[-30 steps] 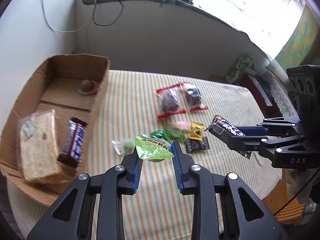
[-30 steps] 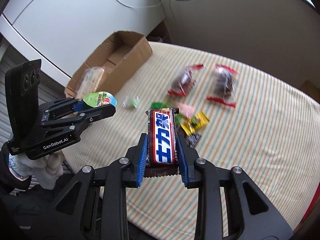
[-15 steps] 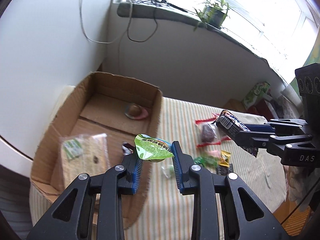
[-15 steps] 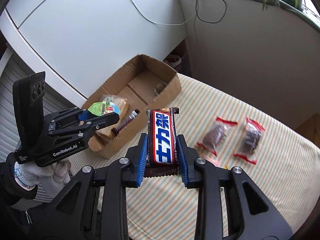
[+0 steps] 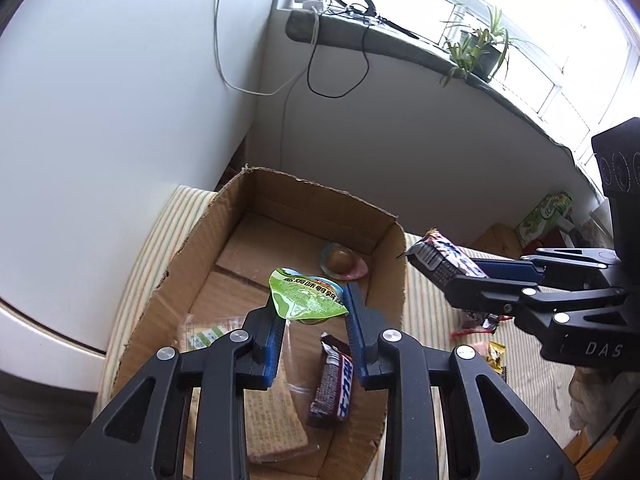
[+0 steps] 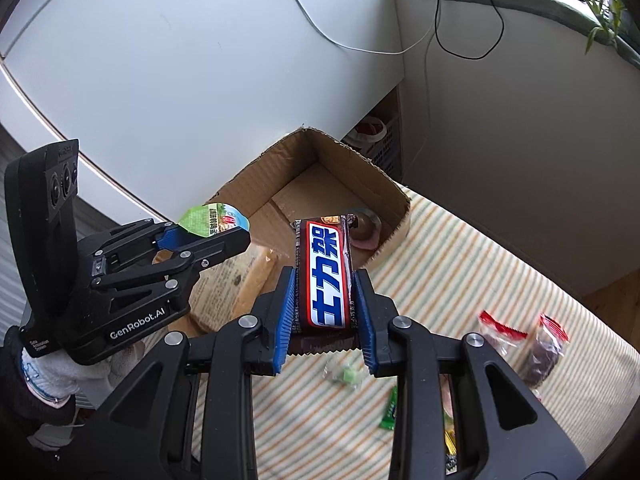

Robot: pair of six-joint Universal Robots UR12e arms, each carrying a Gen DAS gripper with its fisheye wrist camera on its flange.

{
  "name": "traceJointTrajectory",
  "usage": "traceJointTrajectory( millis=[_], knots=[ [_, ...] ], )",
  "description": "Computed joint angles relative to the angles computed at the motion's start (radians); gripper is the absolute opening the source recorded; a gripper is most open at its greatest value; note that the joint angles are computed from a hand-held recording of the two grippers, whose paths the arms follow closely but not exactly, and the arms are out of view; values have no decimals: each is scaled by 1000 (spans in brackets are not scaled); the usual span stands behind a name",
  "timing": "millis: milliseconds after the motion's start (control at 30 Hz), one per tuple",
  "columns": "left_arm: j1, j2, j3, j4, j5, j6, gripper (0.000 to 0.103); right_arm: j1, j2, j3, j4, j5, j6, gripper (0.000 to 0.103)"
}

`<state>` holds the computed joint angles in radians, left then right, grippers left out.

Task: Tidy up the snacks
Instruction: 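Carry the chocolate bar and green egg toy with both tools over the cardboard box, then open both tools to drop the bar and egg toy into the box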

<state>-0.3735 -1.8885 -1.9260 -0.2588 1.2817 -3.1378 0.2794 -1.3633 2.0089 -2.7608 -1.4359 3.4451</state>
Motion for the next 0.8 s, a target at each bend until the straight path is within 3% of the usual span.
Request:
traceJointTrajectory(
  millis=[267, 567, 667, 800],
  knots=[
    [-3, -15, 19, -28, 19, -2, 27, 5, 46, -45, 40, 2, -16, 30],
    [-2, -25, 41, -75, 32, -3, 29, -3, 53, -49, 36, 12, -2, 30],
    [0, -26, 42, -80, 36, -14, 39, -4, 43, -44, 35, 2, -9, 31],
    [1, -21, 35, -69, 36, -15, 39, -12, 25, -25, 20, 10, -1, 33]
  ],
)
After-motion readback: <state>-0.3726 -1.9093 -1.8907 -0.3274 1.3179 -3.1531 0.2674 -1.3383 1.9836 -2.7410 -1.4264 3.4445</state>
